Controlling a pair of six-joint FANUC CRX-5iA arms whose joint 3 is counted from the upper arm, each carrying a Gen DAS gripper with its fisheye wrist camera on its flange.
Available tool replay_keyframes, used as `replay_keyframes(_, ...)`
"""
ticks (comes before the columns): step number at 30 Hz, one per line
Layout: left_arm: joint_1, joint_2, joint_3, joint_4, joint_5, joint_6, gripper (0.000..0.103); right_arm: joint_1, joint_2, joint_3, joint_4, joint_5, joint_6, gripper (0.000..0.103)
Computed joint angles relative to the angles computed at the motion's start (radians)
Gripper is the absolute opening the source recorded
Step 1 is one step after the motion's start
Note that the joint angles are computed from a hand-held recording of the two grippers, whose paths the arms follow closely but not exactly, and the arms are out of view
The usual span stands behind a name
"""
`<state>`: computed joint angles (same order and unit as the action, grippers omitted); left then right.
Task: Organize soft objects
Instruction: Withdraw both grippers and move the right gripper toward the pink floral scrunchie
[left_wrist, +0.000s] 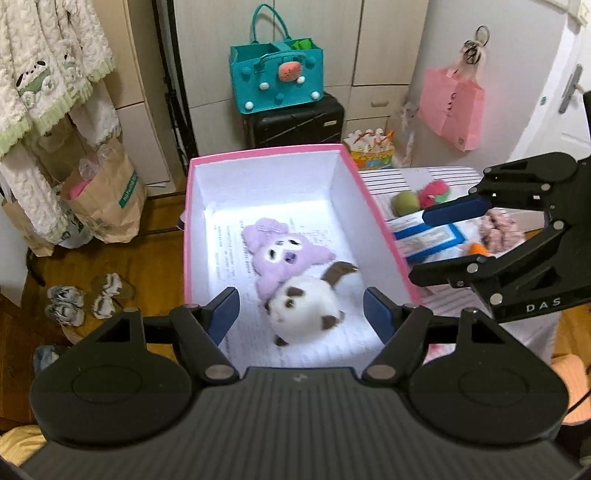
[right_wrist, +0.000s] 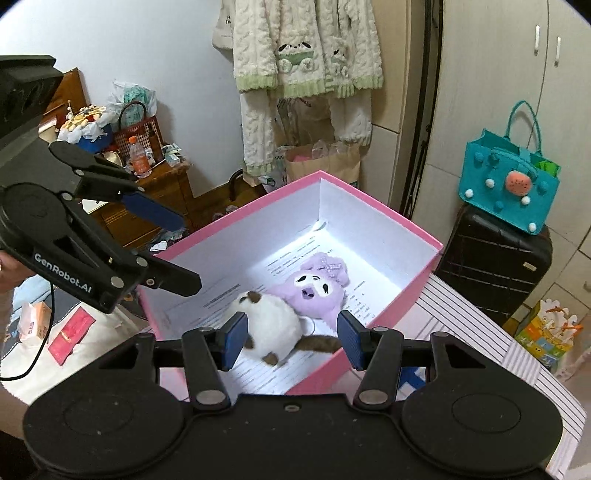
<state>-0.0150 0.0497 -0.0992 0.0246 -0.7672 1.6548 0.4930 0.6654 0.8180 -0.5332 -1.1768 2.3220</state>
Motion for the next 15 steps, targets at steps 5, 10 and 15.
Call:
replay_keyframes(5, -0.034, -0.039, -0.009, -0.025, -0.017, 0.017, 0.075, -0.016, -0.095, -0.111, -0.036, 0.028, 0.056, 0.059)
replay_keyframes(10, -0.066, -0.068, -0.012, -0.042, -0.033, 0.025, 0.076, -0.037, -0.158, -0.174, -0.075, 0.022, 0.095, 0.059)
replay_keyframes(15, -0.101, -0.081, -0.016, -0.064, -0.04, 0.031, 0.077, -0.059, -0.212, -0.241, -0.097, 0.034, 0.126, 0.059)
